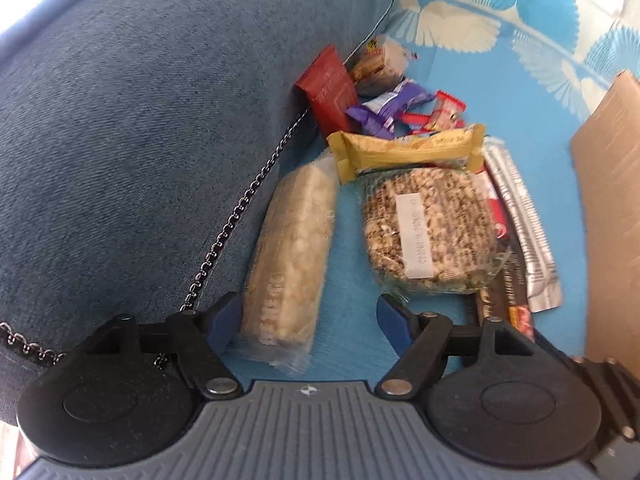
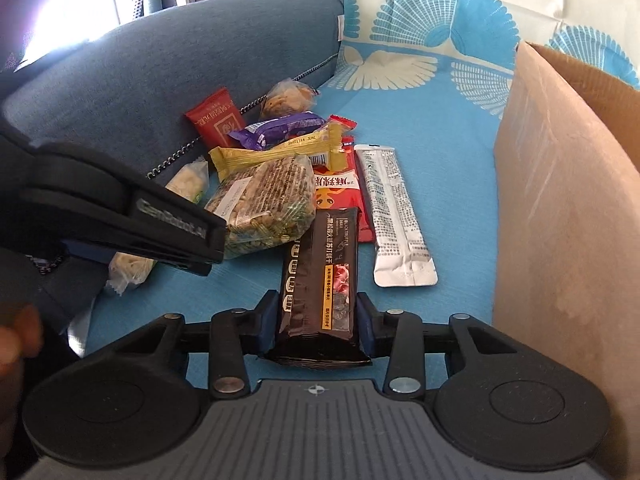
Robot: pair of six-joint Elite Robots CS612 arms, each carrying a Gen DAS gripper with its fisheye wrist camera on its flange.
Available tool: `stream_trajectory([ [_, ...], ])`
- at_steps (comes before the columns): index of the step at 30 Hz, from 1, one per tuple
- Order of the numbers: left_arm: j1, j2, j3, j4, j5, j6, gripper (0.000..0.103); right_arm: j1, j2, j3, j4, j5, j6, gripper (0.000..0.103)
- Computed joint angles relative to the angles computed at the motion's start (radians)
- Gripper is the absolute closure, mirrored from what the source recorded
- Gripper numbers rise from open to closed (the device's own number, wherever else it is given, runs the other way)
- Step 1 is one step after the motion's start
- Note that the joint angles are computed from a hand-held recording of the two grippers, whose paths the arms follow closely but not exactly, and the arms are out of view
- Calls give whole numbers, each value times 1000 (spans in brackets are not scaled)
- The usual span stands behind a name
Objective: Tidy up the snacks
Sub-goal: 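Grasp the dark chocolate bar with the right tool while the left tool grasps the peanut bar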
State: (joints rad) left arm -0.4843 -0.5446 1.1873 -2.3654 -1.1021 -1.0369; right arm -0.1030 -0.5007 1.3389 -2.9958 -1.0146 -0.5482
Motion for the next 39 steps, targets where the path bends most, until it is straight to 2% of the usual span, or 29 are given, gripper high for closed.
stream_trajectory([
  [1, 0, 0, -3, 15, 3, -10, 33, -2, -3, 5, -2, 0, -2, 61],
  [2, 1, -1, -1, 16, 3, -20, 44, -3, -6, 8, 0, 2, -5, 62],
  [4, 5, -9, 19, -8, -9, -43, 58, -7, -15, 22, 6, 12, -16, 62],
  [10, 11, -50, 114, -180, -60, -39, 63, -15, -49, 70, 4, 26, -47, 62],
  [12, 16, -63, 149, -271, -108, 2, 65, -17, -59, 83, -1, 28, -44, 62],
  [16, 29, -86, 201, -387, -217, 68, 74, -21, -77, 108, -9, 25, -38, 64],
  [19, 38, -97, 223, -436, -291, 107, 74, -21, -87, 123, -7, 12, -38, 64],
  [24, 41, -113, 244, -448, -349, 151, 74, -21, -105, 148, 14, -12, -51, 64],
  [27, 49, -98, 238, -426, -412, 127, 73, -19, -112, 150, 63, -28, -74, 63],
  [30, 48, -94, 236, -444, -387, 94, 71, -19, -110, 155, 51, -33, -82, 63],
  [32, 48, -85, 222, -425, -390, 89, 66, -21, -105, 154, 47, -24, -86, 61],
  [33, 48, -83, 218, -420, -387, 86, 66, -21, -103, 150, 48, -23, -81, 61],
  [35, 48, -81, 211, -413, -378, 71, 59, -24, -98, 143, 45, -6, -58, 60],
  [37, 50, -76, 198, -395, -370, 46, 57, -25, -94, 134, 49, 7, -34, 58],
  [39, 48, -69, 182, -380, -333, 23, 52, -25, -90, 127, 57, 15, -22, 56],
])
